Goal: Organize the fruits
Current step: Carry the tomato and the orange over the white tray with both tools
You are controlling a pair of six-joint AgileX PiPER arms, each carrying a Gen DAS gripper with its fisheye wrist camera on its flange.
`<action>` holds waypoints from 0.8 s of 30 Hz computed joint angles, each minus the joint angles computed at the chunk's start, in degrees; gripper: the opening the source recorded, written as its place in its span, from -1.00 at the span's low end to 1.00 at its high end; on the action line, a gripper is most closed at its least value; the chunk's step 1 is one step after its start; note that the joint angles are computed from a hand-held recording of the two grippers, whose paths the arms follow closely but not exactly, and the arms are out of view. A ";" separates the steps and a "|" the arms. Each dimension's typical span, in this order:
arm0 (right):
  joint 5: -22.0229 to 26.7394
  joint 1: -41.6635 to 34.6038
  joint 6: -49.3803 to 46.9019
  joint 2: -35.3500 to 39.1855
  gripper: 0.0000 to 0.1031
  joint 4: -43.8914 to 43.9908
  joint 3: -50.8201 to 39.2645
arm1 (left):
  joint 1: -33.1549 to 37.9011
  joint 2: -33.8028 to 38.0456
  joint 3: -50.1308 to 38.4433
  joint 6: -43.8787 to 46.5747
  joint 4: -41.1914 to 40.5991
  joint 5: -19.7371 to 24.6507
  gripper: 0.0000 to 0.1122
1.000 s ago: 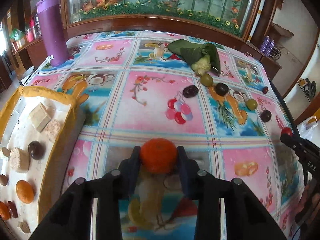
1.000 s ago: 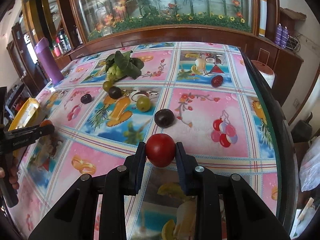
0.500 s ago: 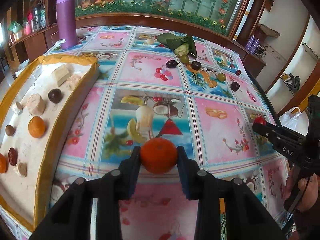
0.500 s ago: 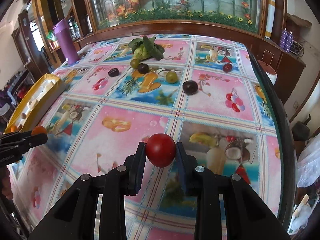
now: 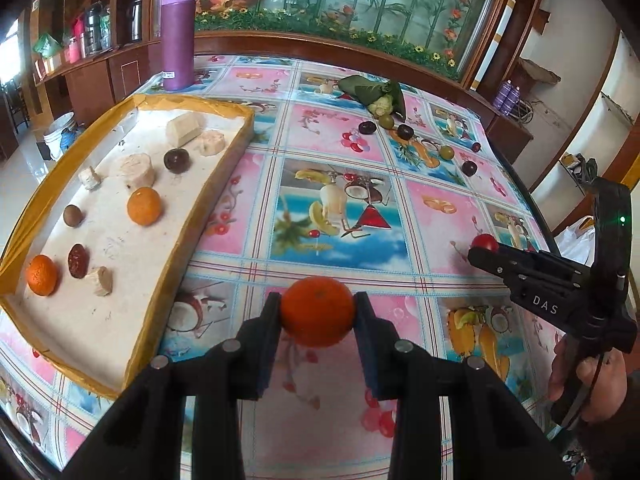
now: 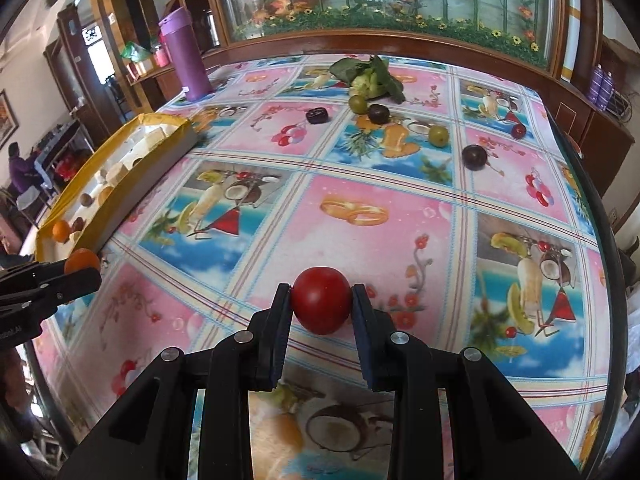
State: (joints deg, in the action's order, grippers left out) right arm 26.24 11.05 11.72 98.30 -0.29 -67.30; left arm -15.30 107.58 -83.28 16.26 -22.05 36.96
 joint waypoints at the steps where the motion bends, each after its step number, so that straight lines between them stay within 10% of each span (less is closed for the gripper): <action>1: -0.08 0.73 0.38 0.22 -0.44 -0.06 -0.33 | 0.30 -0.70 0.91 0.30 0.03 -0.25 -0.32; 24: 3.51 8.59 4.27 6.83 -0.44 -1.57 -10.42 | 7.77 -8.82 9.61 9.14 -5.05 -1.49 -0.32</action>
State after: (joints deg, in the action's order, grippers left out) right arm 29.75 19.64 15.99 105.13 -1.86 -77.73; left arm -7.53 98.76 -73.67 25.41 -27.09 35.47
